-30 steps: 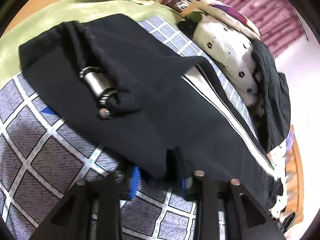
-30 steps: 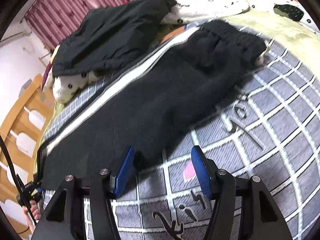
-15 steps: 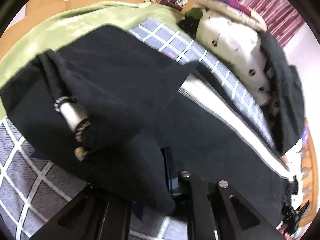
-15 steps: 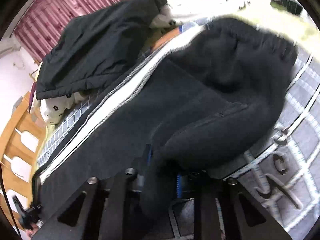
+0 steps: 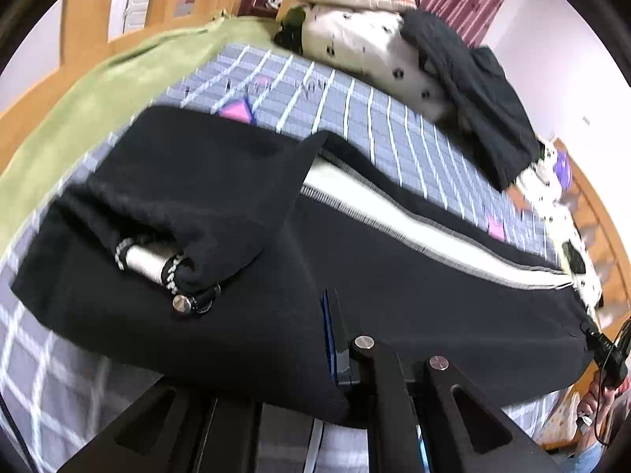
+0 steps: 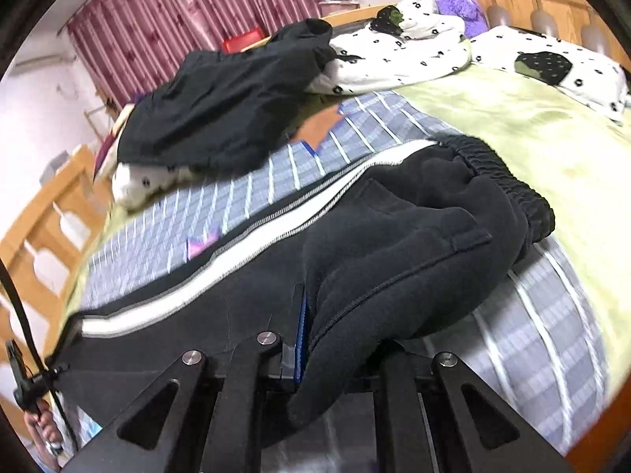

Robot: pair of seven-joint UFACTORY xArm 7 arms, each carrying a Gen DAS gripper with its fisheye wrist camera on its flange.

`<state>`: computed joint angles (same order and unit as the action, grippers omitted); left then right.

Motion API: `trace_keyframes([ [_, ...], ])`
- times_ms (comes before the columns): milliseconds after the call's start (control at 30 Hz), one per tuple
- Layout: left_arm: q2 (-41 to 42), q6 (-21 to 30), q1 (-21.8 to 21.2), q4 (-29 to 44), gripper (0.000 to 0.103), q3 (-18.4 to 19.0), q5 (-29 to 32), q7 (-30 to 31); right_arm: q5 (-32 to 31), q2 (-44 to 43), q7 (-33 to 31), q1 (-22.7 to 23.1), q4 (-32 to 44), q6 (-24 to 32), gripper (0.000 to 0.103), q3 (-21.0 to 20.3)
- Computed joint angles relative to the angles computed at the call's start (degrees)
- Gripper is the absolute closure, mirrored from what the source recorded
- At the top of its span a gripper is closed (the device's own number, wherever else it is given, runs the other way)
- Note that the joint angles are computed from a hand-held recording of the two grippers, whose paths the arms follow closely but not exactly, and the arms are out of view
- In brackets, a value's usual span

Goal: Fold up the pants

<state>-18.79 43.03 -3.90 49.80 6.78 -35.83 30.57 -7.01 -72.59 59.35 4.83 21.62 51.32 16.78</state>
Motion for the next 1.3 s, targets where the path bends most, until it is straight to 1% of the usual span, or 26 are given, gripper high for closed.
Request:
trace_keyframes([
  [100, -3.08, -0.85, 0.47, -4.71, 0.092, -0.05, 0.42, -0.83, 1.84, -8.26, 2.12, 4.35, -3.48, 7.63, 0.091, 3.39],
  [167, -1.76, -1.56, 0.28, -4.36, 0.088, 0.07, 0.31, -2.0, 3.15, -9.89, 4.26, 6.04, -5.92, 8.61, 0.088, 4.47],
  [200, -1.59, -1.21, 0.4, -4.26, 0.088, 0.09, 0.42, -3.0, 3.93, -9.69, 5.38, 6.81, -6.99, 9.77, 0.082, 4.92],
  [233, -1.87, -0.84, 0.48, -4.41, 0.083, 0.0, 0.59, -3.86, 3.99, -9.66, 5.76, 7.65, -7.28, 11.01, 0.073, 5.14],
  [300, -3.38, -0.15, 1.62, -4.88, 0.066, -0.69, 3.63, -6.38, 2.94, -11.22, 5.93, 9.17, -7.62, 13.33, 0.063, 5.65],
  [333, -5.09, -1.64, 2.42, -6.24, 0.049, -1.61, 6.12, -7.61, 2.02, -13.7, 6.61, 9.66, -7.58, 15.22, 0.054, 6.57],
  [367, -7.21, -4.14, 2.97, -8.32, 0.038, -2.42, 8.3, -8.44, 1.21, -15.59, 7.34, 9.78, -7.46, 16.63, 0.047, 7.37],
  [400, -8.94, -6.22, 3.18, -10.06, 0.037, -2.66, 9.96, -8.86, -0.16, -19.37, 8.1, 9.82, -7.82, 18.76, 0.037, 7.97],
  [433, -11.08, -8.23, 3.42, -12.29, 0.037, -2.88, 11.75, -9.2, -1.16, -21.87, 8.68, 9.51, -8.29, 19.73, 0.034, 8.17],
  [500, -13.87, -9.32, 3.23, -14.94, 0.037, -1.98, 13.87, -10.0, -2.48, -26.29, 9.98, 8.08, -10.07, 20.37, 0.033, 6.57],
  [600, -17.85, -11.08, 2.32, -18.03, 0.037, -0.18, 14.45, -11.23, -2.25, -32.25, 11.04, 4.5, -15.48, 17.31, 0.033, -1.33],
  [667, -19.75, -12.51, 2.42, -19.05, 0.037, -0.15, 15.97, -12.05, -2.11, -33.55, 11.48, 0.1, -18.48, 12.33, 0.033, -5.8],
  [700, -20.26, -13.41, 3.32, -19.22, 0.037, -1.05, 17.53, -13.35, -3.13, -31.97, 11.8, -1.0, -18.43, 10.44, 0.037, -7.06],
  [733, -20.5, -14.54, 3.78, -19.24, 0.037, -1.72, 18.83, -14.4, -2.69, -28.0, 9.72, -4.07, -17.51, 7.34, 0.051, -7.7],
  [767, -20.74, -15.45, 3.67, -19.24, 0.037, -1.74, 19.72, -14.89, -2.91, -24.75, 8.3, -5.38, -16.33, 5.96, 0.059, -8.11],
  [800, -20.85, -16.56, 3.6, -19.06, 0.037, -1.84, 20.69, -15.24, -3.48, -20.33, 5.22, -7.9, -13.91, 5.37, 0.08, -6.71],
  [833, -20.51, -17.32, 3.69, -18.49, 0.037, -2.12, 21.82, -15.72, -6.0, -18.31, 3.31, -8.3, -12.56, 4.83, 0.085, -7.17],
  [867, -19.86, -17.76, 3.65, -17.78, 0.037, -2.28, 22.71, -16.28, -7.83, -18.7, 0.18, -8.88, -11.71, 4.08, 0.086, -8.54],
  [900, -19.03, -18.21, 3.63, -16.96, 0.037, -2.53, 23.64, -16.77, -7.34, -20.27, -0.55, -10.03, -11.81, 2.67, 0.086, -9.67],
  [967, -17.11, -18.59, 1.85, -15.36, 0.037, -1.56, 23.91, -16.35, -4.77, -25.03, -0.38, -12.38, -13.45, 1.87, 0.085, -14.21],
  [1033, -14.12, -18.33, -0.11, -13.44, 0.037, -0.79, 23.9, -14.96, -2.88, -22.22, -2.18, -12.96, -12.93, 3.34, 0.078, -14.99],
  [1100, -12.11, -20.13, -0.16, -13.08, 0.037, -1.83, 24.81, -14.85, -0.76, -18.6, -4.23, -12.41, -11.53, 8.23, 0.07, -13.97],
  [1167, -9.13, -22.04, 4.31, -12.26, 0.037, -6.4, 29.68, -19.22, -0.05, -20.14, -5.74, -11.42, -11.11, 12.35, 0.069, -10.99],
  [1233, -6.78, -22.54, 6.84, -11.17, 0.037, -8.44, 33.0, -23.23, -0.25, -24.4, -5.91, -10.42, -10.17, 17.87, 0.06, -7.05],
  [1267, -6.17, -22.3, 6.21, -10.77, 0.041, -7.74, 33.09, -23.45, -0.44, -25.37, -6.11, -9.78, -8.6, 21.1, 0.057, -4.98],
  [1300, -5.24, -22.46, 4.33, -10.14, 0.051, -5.81, 31.62, -22.15, -0.62, -25.59, -6.4, -9.25, -7.04, 23.64, 0.055, -3.79],
])
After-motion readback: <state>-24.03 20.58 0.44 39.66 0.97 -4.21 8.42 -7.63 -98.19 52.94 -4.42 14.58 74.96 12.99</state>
